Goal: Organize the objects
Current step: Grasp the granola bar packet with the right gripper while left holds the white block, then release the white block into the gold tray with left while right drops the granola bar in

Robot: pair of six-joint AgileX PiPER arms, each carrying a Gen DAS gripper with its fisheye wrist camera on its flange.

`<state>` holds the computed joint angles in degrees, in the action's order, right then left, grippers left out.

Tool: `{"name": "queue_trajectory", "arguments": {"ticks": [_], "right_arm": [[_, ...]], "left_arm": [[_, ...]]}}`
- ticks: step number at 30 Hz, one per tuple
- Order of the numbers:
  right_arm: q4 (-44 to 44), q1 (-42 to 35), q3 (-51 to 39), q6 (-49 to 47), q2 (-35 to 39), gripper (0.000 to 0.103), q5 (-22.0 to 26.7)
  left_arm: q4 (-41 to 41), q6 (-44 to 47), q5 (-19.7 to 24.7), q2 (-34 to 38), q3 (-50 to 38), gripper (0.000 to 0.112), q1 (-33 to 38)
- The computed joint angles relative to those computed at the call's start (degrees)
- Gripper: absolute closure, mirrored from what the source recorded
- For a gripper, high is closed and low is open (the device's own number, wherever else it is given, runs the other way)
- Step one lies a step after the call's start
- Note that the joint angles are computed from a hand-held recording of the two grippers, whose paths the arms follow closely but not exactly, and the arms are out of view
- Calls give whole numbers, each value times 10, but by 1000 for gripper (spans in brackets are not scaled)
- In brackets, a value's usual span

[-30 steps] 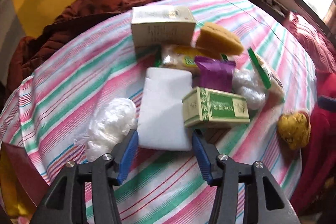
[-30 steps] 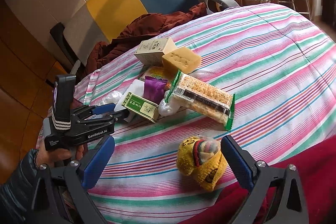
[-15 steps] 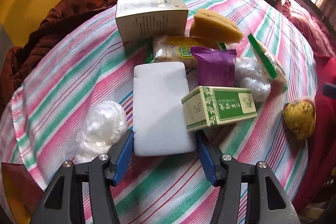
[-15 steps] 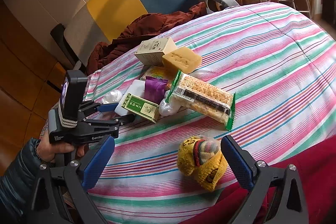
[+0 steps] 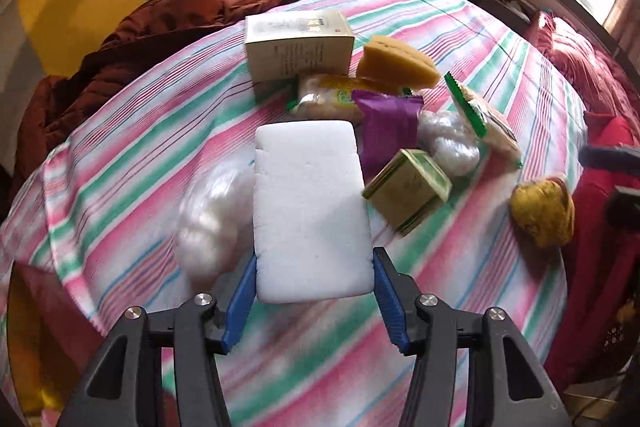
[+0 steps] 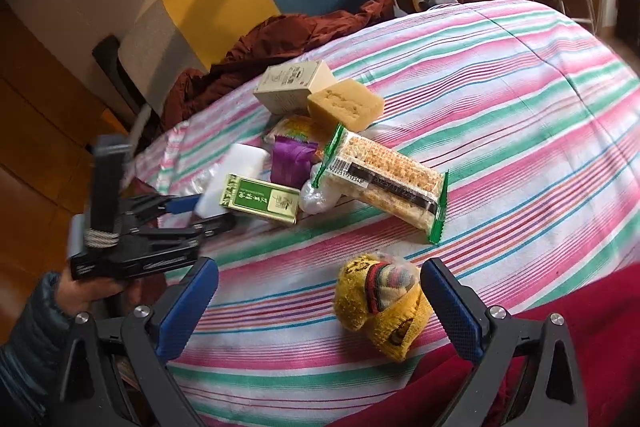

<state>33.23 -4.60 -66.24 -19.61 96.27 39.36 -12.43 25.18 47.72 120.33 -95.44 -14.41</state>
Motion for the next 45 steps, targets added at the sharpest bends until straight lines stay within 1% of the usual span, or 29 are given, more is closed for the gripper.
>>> {"name": "queue_trajectory", "arguments": {"ticks": [3,5,9,11,13,16,18,20,21,23,24,25,26,28,30,39,43,45], "right_arm": [[-65,15,-43,19,19,1,20],[-120,22,-86,35,46,1,36],[-184,17,-195,26,130,1,95],[-214,20,-250,10,172,1,128],[-231,22,-312,-14,220,2,172],[-254,29,-380,-35,269,5,217],[-271,35,-410,-48,291,5,223],[-271,34,-455,-58,321,7,253],[-271,35,-467,-62,330,10,260],[-266,33,-496,-76,352,21,287],[-267,33,-502,-82,357,36,295],[-274,35,-499,-82,356,43,294],[-277,35,-493,-81,353,45,291],[-267,30,-476,-88,339,54,287],[-262,25,-449,-88,315,58,270],[-250,20,-318,-60,174,59,172],[-217,63,-292,-42,129,59,144],[-190,91,-282,-42,110,59,135]], "left_arm": [[-35,16,-20,-39,60,56,17],[-64,36,-24,-61,91,56,31],[-146,109,-24,-99,138,56,61],[-171,118,-23,-113,157,56,72],[-204,141,-23,-139,189,56,84],[-231,163,-19,-172,229,56,97],[-247,174,-17,-186,247,56,105],[-255,175,-14,-192,260,56,113],[-258,176,-14,-197,266,56,116],[-266,179,-13,-199,274,56,123],[-271,179,-14,-203,281,56,127],[-277,182,-14,-207,286,56,132],[-284,185,-16,-210,292,56,136],[-292,188,-19,-217,300,56,142],[-300,194,-22,-223,311,56,147],[-337,234,-24,-280,373,56,183],[-356,257,-17,-317,406,56,224],[-362,269,-9,-339,424,56,260]]}}
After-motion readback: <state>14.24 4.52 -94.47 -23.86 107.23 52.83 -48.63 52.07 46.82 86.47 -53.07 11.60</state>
